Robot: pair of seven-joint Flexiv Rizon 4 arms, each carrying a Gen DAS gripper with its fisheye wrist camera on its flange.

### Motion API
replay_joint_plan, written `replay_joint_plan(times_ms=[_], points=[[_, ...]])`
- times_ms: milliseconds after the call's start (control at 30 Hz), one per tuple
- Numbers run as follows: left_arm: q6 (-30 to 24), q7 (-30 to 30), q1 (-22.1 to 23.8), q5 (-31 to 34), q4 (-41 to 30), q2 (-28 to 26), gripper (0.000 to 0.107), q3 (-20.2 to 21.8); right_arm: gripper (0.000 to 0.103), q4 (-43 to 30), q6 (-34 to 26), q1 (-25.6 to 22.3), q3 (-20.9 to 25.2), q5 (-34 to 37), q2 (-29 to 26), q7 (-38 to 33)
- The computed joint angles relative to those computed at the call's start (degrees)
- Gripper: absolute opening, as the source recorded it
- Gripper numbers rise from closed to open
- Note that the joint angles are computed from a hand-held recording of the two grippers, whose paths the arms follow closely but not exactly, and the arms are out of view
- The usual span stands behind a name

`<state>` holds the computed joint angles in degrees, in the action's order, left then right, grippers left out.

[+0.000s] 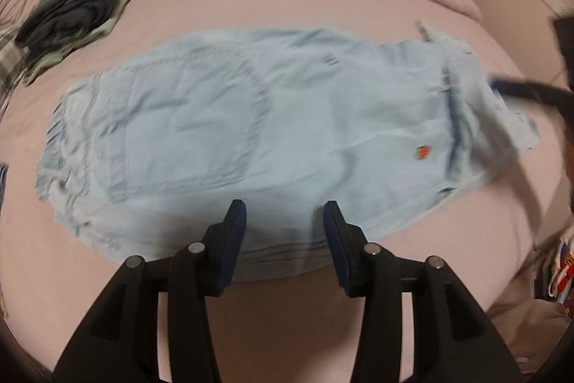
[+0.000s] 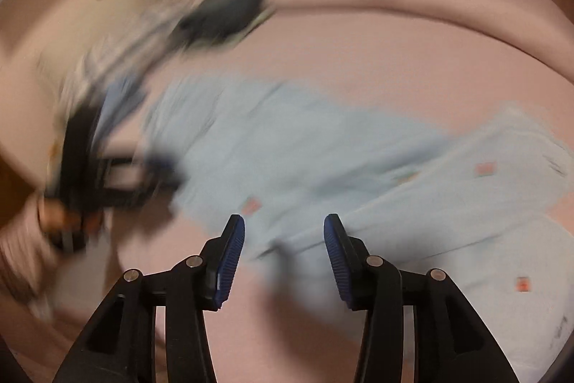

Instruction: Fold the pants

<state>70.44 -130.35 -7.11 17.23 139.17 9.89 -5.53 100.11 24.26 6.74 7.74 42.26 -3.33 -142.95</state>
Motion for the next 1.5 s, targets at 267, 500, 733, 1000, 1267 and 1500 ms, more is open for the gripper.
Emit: replay_joint_plan(times_ms=[267,500,733,1000,1267,1500], points=[[12.8,21.3,-6.8,-17.8,-6.5,-14.0,0.044,-1.3,0.057,-15.3,9.5,3.4,-1.8,-14.8,-17.1,31.1],[11.5,27.6,-11.7,-20.2,-14.7,-22.7,0.042,0.1,0.057,-18.9,11.1,8.4,-2.7,-31.8,-24.8,45.4],[10.4,22.0,-14.4,-15.6,-17.0,-24.3,0.009,3.0,0.006,-16.2,16.8,0.6,3.7,-27.2,-23.0,41.4],[9.4,16.9,-18.2,-8.6,-19.2,-23.8,0.007,6.1,0.006,-10.3,16.6,-16.1,6.0,1.6,-10.5,22.9],[4.2,18.6,-16.6,-6.3,-20.5,-23.0,0.007,5.1,0.006,0.3,15.9,-16.0,-1.2,5.5,-6.9,26.9],[2.7,19.4,-15.3,-6.1,-21.2,-24.1,0.008,4.6,0.044,-1.0,10.9,-19.2,-3.9,15.5,-7.8,28.2]])
